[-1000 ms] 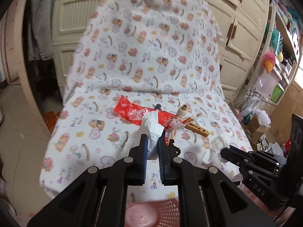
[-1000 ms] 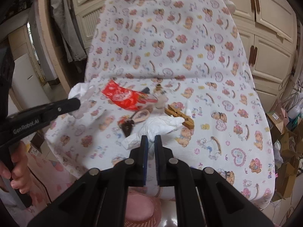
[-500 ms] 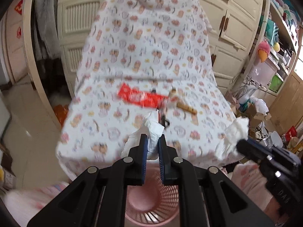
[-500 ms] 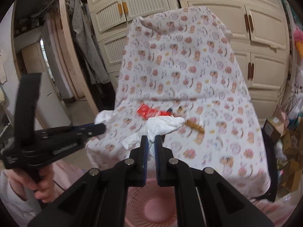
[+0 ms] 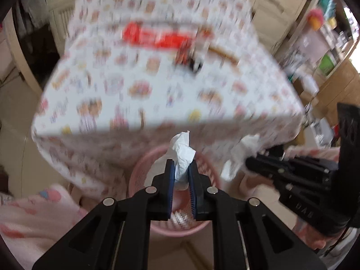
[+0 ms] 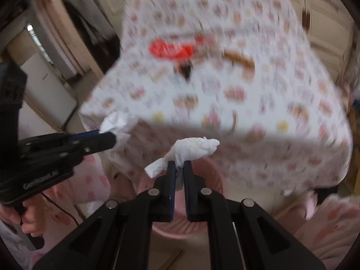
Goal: Collect trash
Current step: 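Carry the tissues down to the pink wastebasket with both tools, then open both tools to drop the tissues into the wastebasket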
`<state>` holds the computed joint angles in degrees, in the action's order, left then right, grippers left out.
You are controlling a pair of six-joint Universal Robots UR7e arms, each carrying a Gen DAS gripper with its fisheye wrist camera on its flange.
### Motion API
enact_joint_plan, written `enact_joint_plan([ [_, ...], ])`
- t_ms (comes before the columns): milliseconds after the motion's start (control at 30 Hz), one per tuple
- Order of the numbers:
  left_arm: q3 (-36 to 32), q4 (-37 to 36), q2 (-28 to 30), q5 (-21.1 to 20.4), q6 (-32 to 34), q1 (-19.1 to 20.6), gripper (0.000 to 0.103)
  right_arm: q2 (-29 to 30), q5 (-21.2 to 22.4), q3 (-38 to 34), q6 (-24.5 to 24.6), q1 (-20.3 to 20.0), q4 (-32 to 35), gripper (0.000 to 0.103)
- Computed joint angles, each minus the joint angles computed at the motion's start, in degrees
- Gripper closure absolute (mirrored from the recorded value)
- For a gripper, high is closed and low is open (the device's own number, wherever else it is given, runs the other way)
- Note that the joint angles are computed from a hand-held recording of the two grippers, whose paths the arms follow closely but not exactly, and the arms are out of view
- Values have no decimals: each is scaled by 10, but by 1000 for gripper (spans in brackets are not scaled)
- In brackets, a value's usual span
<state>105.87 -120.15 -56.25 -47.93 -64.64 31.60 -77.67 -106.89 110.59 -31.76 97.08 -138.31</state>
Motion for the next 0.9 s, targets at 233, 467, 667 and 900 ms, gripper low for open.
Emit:
enact_joint_plan([
  [233, -9, 50, 29, -81, -62, 52, 92, 46, -70, 2, 14, -19, 17, 96],
  [467, -17, 67, 40, -97, -54, 62, 92, 77, -113, 3, 34, -38, 40, 95],
  [667, -11, 69, 36, -117, -56, 80, 92, 81, -108, -4, 52, -44, 53, 93],
  [900, -20, 88, 45, -134, -59, 86, 72, 86, -108, -9, 71, -50, 64, 84],
])
